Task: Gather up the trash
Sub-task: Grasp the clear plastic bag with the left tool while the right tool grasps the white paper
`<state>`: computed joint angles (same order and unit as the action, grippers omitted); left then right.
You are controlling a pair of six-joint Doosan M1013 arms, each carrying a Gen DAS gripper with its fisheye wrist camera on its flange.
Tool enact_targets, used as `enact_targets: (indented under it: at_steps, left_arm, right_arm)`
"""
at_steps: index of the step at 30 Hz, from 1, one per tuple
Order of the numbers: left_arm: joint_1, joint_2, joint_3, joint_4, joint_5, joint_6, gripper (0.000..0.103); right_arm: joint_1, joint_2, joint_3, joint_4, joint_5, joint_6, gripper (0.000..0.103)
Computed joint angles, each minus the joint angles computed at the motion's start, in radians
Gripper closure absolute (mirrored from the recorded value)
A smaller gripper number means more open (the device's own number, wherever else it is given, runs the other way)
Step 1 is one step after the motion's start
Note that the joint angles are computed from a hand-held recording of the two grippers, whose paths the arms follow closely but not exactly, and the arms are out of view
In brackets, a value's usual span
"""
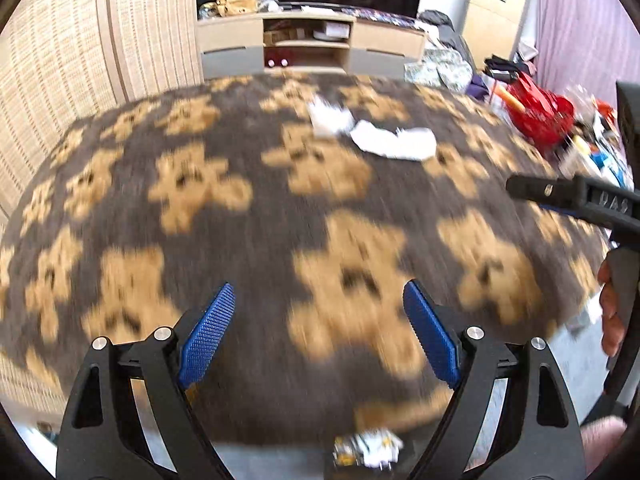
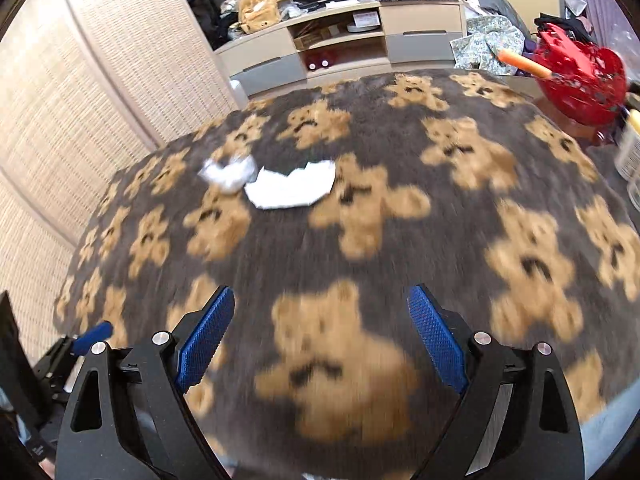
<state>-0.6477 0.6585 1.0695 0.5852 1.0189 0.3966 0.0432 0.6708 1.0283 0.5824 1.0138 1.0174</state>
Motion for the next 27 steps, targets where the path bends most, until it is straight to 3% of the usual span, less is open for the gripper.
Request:
enact_targets:
  at_steps: [4,12,22,24,27]
  left_arm:
    - [0.042,0.048,-0.084,-0.006,0.015,0.06,0.022]
    - [0.093,0.132,-0.224,-0.025,0.026,0.147,0.028]
    - [0.131,0.256,-0.433,-0.068,0.063,0.272,0.035]
    - [0.14,0.276,-0.465,-0.094,0.067,0.29,0.042]
    - [0.154,0.303,-0.506,-0.147,0.078,0.311,0.062]
  right_arm:
    - [0.021,0.089,-0.145,-0.028,0.059,0.07,0.021]
    - [0.053,0.223,-0.366,-0.09,0.151,0.152,0.053]
    - [0.064,0.284,-0.445,-0.097,0.181,0.15,0.061]
    - [0.064,0.284,-0.438,-0.085,0.173,0.138,0.068]
    - [0.066,0.28,-0.424,-0.079,0.153,0.118,0.078]
